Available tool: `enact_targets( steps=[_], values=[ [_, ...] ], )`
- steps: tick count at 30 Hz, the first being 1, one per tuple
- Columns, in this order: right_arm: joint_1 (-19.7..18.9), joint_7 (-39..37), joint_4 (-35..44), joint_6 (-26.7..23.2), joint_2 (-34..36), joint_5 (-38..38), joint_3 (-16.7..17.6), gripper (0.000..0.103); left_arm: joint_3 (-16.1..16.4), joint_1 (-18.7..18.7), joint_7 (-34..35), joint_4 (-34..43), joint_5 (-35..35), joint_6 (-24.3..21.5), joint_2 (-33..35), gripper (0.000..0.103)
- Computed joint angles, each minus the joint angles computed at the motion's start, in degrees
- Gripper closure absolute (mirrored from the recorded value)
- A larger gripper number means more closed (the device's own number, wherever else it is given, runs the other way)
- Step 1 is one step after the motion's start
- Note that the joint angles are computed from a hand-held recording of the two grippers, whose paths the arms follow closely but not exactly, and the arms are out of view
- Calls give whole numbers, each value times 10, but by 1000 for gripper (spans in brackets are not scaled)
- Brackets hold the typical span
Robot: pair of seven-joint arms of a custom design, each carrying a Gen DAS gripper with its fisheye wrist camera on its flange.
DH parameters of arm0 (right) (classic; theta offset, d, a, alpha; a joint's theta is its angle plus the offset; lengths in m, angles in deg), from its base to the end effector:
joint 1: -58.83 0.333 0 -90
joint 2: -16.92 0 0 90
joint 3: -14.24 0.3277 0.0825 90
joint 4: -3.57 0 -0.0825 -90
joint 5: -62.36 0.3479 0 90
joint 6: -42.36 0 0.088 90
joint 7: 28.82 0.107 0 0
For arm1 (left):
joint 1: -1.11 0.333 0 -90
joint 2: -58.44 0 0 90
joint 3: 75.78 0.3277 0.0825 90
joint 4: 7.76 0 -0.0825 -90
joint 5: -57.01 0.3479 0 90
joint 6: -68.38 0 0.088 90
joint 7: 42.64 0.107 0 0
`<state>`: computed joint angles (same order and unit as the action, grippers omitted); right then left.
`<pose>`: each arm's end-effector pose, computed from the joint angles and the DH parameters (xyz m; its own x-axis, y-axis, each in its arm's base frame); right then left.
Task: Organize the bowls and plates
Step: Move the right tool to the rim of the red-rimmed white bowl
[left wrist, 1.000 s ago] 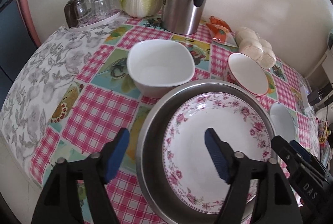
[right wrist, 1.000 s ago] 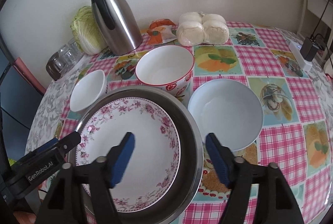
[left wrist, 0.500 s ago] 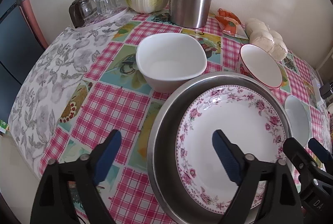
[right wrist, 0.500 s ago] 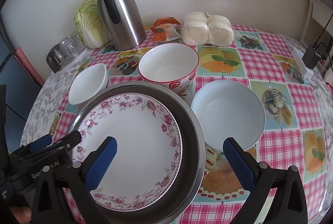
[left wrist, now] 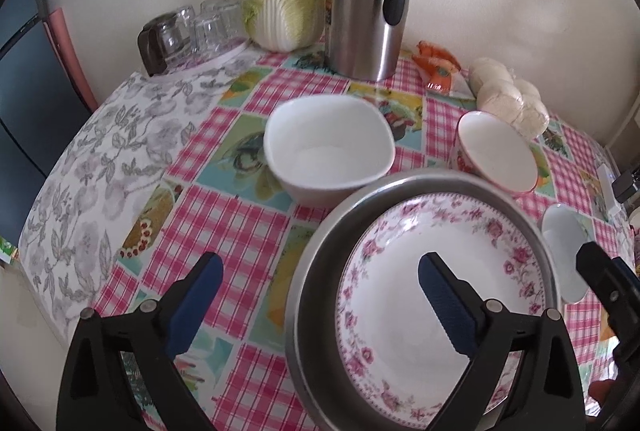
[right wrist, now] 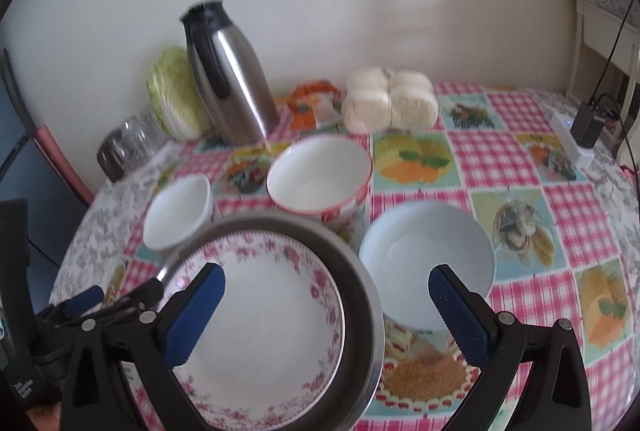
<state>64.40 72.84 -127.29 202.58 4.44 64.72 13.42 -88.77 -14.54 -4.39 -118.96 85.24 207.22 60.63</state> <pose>0.4905 0.0383 0.5569 -0.0884 -0.9809 -0.1732 -0.7429 0.1807 -0.6445 0.5043 -0.2710 0.5371 0.1005 -0.9949 0.0118 -0.8285 -0.0903 -0.5527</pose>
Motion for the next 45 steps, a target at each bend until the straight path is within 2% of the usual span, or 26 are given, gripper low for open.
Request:
enact_targets(
  steps=[6, 9, 14, 17, 20, 23, 26, 32, 36, 37, 39, 41, 43, 45],
  values=[
    [-23, 47, 7, 37, 7, -34, 8, 0, 5, 4, -15, 5, 5, 51, 7, 5],
    [-41, 81, 30, 16, 19, -72, 16, 0, 8, 4, -24, 20, 10, 62, 18, 5],
    [-20, 49, 59, 11, 41, -5, -14, 0, 12, 7, 6, 51, -28, 80, 41, 5],
    [-32, 69, 74, 21, 54, -31, -8, 0, 18, 0, 4, 68, -13, 97, 53, 5],
    [-25, 44, 92, 25, 71, -5, -16, 0, 25, -4, -3, 78, 2, 134, 61, 5],
    [-32, 63, 109, 34, 87, -40, -11, 0, 34, -15, -16, 106, 28, 154, 79, 5],
    [-40, 102, 127, 45, 104, -94, -11, 0, 42, -28, -18, 148, 47, 146, 106, 5],
    [-47, 146, 162, 45, 132, -133, -25, 0, 50, -41, 12, 220, 10, 112, 158, 5],
    [-49, 225, 191, 33, 148, -229, -42, 0, 60, -49, 15, 256, -2, 98, 183, 5],
    [-50, 224, 196, 31, 153, -234, -43, 0, 62, -51, 16, 262, -4, 97, 188, 5],
    [-54, 187, 204, 25, 162, -199, -40, 0, 63, -51, 25, 281, -13, 99, 203, 5],
    [-60, 132, 210, 20, 174, -130, -32, 0, 62, -51, 36, 302, -28, 95, 221, 5],
    [-61, 93, 220, -2, 185, -80, -26, 0, 53, -46, 63, 330, -59, 71, 241, 5],
    [-56, 86, 237, -33, 200, -72, -29, 0, 33, -33, 110, 370, -113, 32, 271, 5]
  ],
)
